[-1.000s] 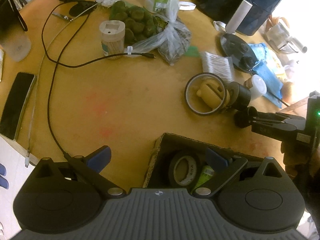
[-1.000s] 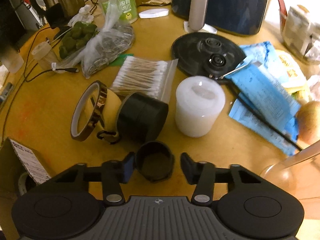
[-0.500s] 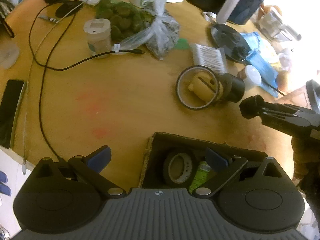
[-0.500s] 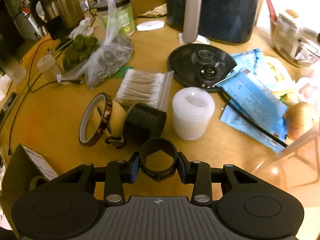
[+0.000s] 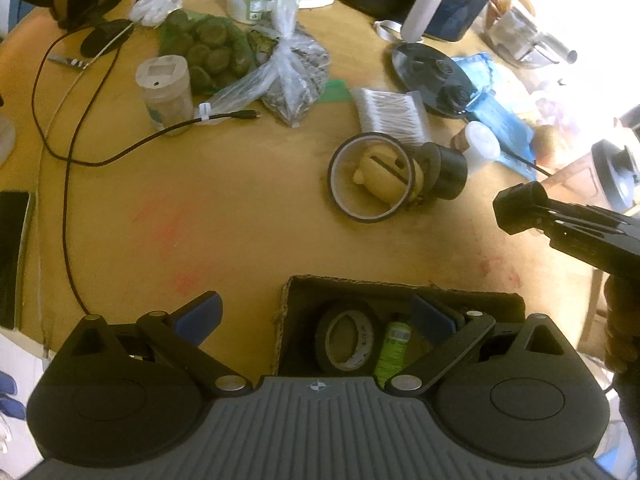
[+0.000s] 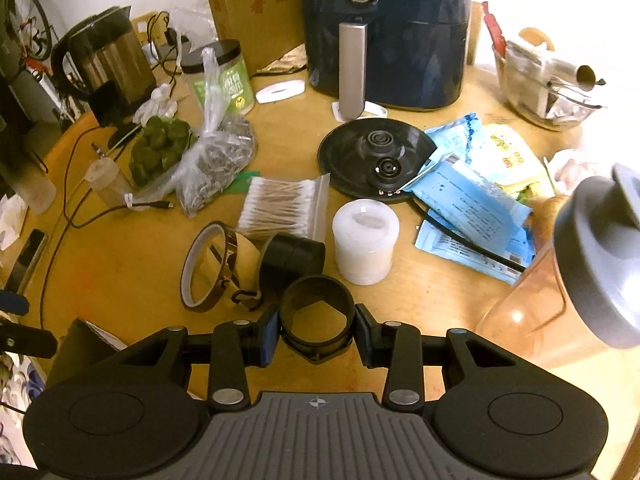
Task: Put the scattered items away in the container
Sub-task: 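Lift the black cup with the right tool while the left tool grasps the brown tape ring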
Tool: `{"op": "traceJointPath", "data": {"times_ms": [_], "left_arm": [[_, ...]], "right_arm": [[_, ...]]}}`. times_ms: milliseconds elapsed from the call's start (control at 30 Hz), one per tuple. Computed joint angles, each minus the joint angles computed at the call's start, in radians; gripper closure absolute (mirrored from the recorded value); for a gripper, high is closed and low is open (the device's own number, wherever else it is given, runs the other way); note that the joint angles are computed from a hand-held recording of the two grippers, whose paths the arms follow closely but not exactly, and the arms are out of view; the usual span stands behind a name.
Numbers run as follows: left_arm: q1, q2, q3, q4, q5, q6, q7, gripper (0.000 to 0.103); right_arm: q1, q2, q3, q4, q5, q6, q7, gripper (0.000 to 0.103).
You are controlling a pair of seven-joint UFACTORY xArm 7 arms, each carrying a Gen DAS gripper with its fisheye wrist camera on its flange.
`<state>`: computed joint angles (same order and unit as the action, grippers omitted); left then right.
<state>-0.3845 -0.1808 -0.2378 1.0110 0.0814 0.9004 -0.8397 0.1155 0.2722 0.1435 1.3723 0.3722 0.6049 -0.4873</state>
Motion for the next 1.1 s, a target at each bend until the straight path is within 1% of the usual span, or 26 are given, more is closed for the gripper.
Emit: {"op": "traceJointPath", "data": {"times_ms": [333,500,700,800,933,1000,1100], "left_arm": [[0.004,0.013,0.017,0.001,-0.012,-0.047,0.103,0.000],[0.014,0.027,0.032,-0.004,-0.024,-0.103,0.183,0.001],[0.019,0.071,0.048,0.005,-0.070,-0.169,0.315,0.001],[0.019,0.095,0.057,0.008,-0.120,-0.207,0.405,0.001],[0.019,0.124,0.067,0.002,-0.212,-0.282,0.539,0.001],[0.020,0.139,0.074,-0.001,-0.292,-0.319,0.628,0.001],[0.029,0.171,0.078,-0.001,-0.382,-0.372,0.724,0.001]], "right_arm": [[0.016,-0.088,-0.016,-0.091,0.001,-0.055,0.110,0.062],[0.027,-0.140,-0.029,-0.145,-0.020,-0.077,0.184,0.062],[0.040,-0.202,-0.045,-0.215,-0.072,-0.103,0.293,0.062],[0.043,-0.229,-0.052,-0.245,-0.105,-0.107,0.349,0.062],[0.043,-0.260,-0.060,-0.280,-0.145,-0.108,0.420,0.062],[0.042,-0.269,-0.063,-0.291,-0.155,-0.107,0.442,0.062],[0.040,-0.281,-0.066,-0.308,-0.114,-0.120,0.425,0.061]]}}
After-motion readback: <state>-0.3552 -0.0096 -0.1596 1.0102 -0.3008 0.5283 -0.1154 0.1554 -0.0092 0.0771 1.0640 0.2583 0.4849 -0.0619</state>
